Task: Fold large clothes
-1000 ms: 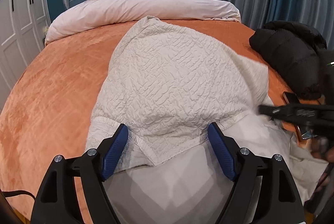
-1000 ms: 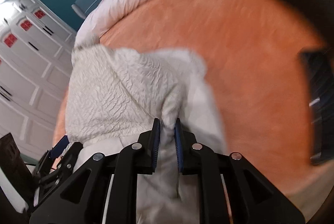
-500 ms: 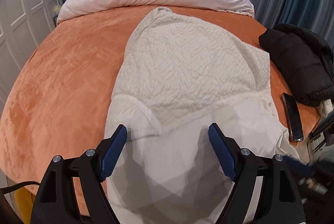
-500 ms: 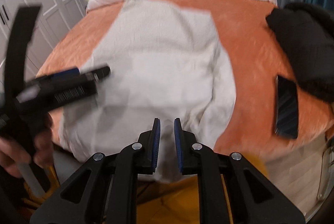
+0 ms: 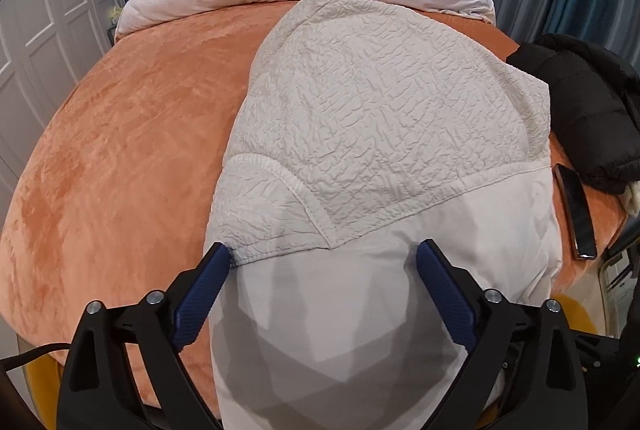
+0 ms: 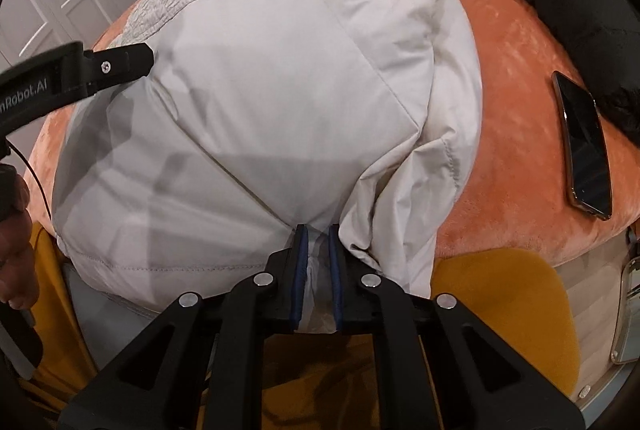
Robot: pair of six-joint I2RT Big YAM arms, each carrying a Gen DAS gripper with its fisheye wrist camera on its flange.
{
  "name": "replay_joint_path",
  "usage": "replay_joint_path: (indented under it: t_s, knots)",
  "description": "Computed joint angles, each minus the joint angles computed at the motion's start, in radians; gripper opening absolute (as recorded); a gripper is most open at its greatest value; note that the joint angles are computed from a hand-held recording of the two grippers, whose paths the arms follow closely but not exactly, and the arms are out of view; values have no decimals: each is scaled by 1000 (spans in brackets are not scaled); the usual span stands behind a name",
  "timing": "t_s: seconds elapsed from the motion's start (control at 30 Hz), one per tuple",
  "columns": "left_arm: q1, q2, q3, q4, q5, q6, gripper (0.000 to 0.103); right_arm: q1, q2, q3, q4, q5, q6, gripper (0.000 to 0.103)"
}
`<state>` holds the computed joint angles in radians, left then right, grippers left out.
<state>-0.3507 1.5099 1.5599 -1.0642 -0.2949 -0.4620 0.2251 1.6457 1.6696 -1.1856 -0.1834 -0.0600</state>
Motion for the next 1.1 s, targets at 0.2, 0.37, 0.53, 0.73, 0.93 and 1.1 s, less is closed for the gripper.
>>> replay_joint_path:
  t_s: [0.2, 0.37, 0.53, 0.73, 0.93, 1.1]
  knots:
    - [28, -18, 6, -3, 59, -20, 93, -52, 0, 53, -36, -104, 44, 11]
    - [56, -65, -4, 6, 60, -37, 91, -118, 13, 190, 9, -212, 132, 28]
    - [82, -99, -13, -15, 77, -71, 91, -137, 147, 395, -20, -217, 177, 56]
    - [97, -154, -57, -26, 105, -77, 91, -117, 269, 540, -94, -245, 237, 57]
    - [114, -174, -81, -38, 103, -95, 91, -129, 201, 425, -52, -244, 289, 58]
    - [131, -186, -105, -18, 130, -107, 91, -164, 82, 231, -49, -255, 273, 70]
